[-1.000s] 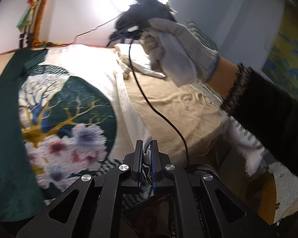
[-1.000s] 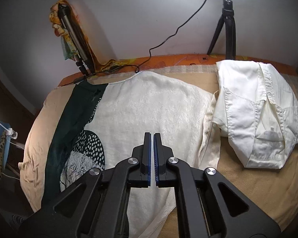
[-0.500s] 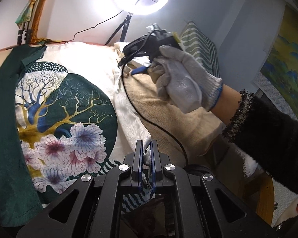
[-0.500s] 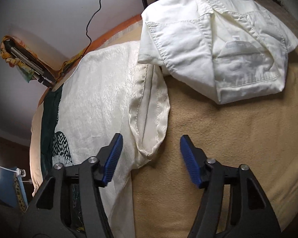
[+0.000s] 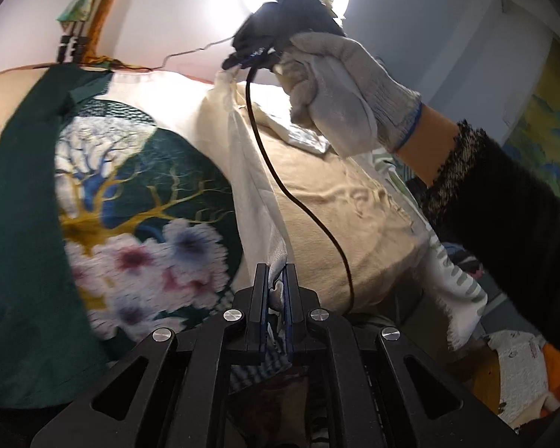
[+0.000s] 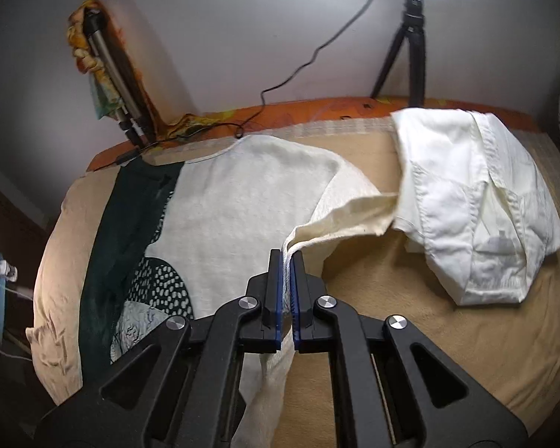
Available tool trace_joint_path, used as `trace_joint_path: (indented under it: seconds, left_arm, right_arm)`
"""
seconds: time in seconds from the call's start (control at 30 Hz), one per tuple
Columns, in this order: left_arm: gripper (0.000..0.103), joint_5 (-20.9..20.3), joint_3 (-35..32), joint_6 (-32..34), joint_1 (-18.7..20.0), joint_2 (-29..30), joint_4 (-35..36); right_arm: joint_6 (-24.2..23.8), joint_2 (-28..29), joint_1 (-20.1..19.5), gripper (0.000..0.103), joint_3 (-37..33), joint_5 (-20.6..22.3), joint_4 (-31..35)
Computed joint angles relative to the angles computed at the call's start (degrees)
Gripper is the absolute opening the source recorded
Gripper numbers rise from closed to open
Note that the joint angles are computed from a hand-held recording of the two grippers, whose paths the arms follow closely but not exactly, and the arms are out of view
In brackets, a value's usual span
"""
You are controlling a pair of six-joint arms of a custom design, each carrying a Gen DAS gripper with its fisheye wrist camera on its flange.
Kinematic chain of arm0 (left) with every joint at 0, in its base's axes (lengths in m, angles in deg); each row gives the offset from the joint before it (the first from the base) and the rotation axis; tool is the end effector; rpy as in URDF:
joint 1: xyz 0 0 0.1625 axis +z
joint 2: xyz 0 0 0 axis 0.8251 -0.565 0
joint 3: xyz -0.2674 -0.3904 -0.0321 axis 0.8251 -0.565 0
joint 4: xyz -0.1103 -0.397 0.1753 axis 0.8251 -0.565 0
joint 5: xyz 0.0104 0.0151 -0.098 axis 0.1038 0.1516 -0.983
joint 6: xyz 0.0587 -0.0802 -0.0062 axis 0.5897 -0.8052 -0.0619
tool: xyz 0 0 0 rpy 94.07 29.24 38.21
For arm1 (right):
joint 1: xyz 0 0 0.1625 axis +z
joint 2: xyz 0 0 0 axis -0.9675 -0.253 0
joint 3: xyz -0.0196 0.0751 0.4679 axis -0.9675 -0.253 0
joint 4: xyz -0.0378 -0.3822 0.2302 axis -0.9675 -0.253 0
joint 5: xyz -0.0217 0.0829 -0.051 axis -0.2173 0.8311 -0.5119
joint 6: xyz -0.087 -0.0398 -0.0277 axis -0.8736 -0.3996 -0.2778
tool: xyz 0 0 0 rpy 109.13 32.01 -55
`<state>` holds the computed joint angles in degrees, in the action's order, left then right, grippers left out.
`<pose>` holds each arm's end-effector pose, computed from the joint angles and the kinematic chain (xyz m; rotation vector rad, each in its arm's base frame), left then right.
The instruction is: Fold small clothes
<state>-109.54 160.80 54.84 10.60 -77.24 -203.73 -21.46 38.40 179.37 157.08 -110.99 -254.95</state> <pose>-0.0719 -0.4941 0.1888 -1.0347 -2.8951 0.5295 0.2518 -0.7218 0.1438 0.0124 -2.4371 0.7427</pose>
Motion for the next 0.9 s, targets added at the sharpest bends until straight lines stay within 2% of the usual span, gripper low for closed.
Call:
trace_joint_path:
  seconds: [0.1,0.3,0.4,0.43,0.47,0.5,0.57,0.63,0.7,0.73,0.8,0.9]
  left_arm:
    - [0.005,1.9,0.7,-0.2,0.6,-1.5,-0.2]
    - [0.005,6.8,1.5,-1.7,1.0,-2.3,-1.0]
    - [0.005,8.9,1.5,-1.6,0.8,-1.8,-1.3]
    - [0.005,9.0,1.3,-1.3,0.9,-1.8,-0.8]
    - [0.005,9.3,1.3,-0.7,0.9,-1.9,-0.4]
    - [0.005,10.2,1.5,-0.3,0.5,-1.7,-1.0]
    - [0.007,11.5,1.7,0.4,0.0,-1.6,-1.4]
    - [0.010,12.4,1.9,0.2,-0.3,-1.8,-1.4]
    - [0.010,12.3,1.7,-0.1,-0.1,-2.0,-0.9]
    - [0.010,12.5,1.7,-0.1,-0.2,-2.1,-1.0]
    - [0.010,12.4,1.7,-0.3,-0.2,-2.5,-0.8]
    - [0.011,11.4,1.4,-0.7,0.0,-2.7,-1.1]
  right_arm:
    - [-2.9,4.6,1.1,0.005,-4.5,-0.8,2.7]
    - [-6.1,12.3,1.5,0.005,-11.4,0.5,7.1]
    - [-5.6,14.4,0.9,0.005,-13.6,1.9,11.1]
    - [-4.7,14.3,0.6,0.011,-13.9,2.7,13.0]
    - [-4.6,13.7,0.4,0.022,-13.3,4.0,13.3]
    - [-5.2,12.8,0.3,0.028,-12.1,5.4,12.3]
    - [-6.6,9.7,0.1,0.052,-8.4,8.5,9.2]
    - [-7.5,5.9,-0.4,0.061,-4.5,12.0,5.7]
    - [-7.1,2.5,-1.2,0.071,-0.7,13.3,0.3]
    - [-6.2,1.3,-1.7,0.074,0.5,12.6,-2.0]
    - [-2.9,0.0,-2.8,0.077,1.0,8.5,-3.8]
    - [2.2,-0.3,-5.1,0.077,0.1,6.1,-1.6]
